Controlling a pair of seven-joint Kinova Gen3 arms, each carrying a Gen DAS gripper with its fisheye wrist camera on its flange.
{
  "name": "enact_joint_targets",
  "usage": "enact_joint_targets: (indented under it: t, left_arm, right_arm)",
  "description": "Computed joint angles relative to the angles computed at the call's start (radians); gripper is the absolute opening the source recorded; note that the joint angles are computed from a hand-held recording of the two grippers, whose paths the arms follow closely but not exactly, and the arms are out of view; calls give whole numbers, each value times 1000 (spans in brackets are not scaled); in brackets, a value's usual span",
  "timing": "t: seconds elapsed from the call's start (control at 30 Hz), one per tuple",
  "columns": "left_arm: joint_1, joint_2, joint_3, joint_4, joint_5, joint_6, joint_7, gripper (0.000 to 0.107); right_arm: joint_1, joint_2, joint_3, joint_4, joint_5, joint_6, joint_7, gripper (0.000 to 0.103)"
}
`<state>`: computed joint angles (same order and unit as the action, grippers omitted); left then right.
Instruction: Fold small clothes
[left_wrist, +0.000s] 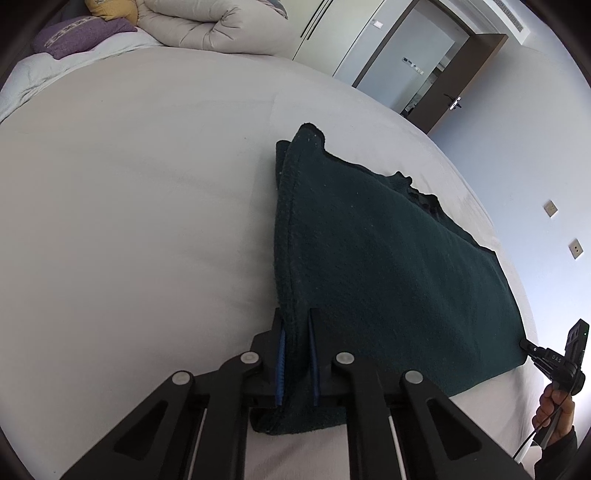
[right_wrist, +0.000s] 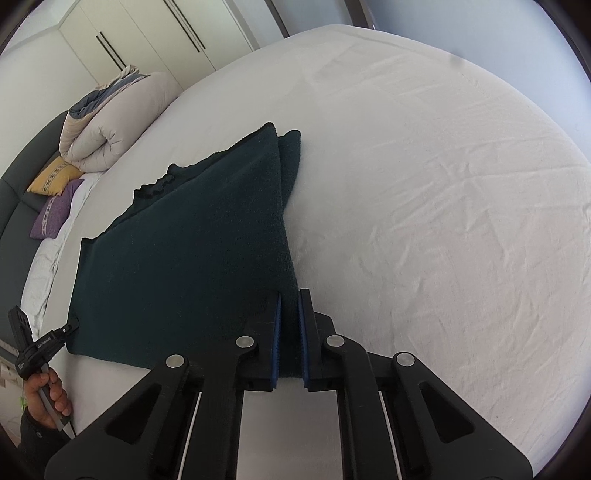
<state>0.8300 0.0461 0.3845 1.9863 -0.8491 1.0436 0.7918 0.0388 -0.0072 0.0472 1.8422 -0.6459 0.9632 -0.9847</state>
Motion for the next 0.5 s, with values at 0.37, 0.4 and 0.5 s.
enact_joint_targets:
  t: [0.37,0.4,0.5]
  left_arm:
    - [40,-5,15,-1,-14,41,73,10]
    - [29,-10,18,6,-16,25,71,10]
    - [5,-18,5,23,4,-25,42,11]
  right_arm:
    - [42,-45,49,70,-89,19,44,4]
    - [47,-42,56,76,-94,26,53,4]
    - [52,-18,54,87,-79,14,56,4]
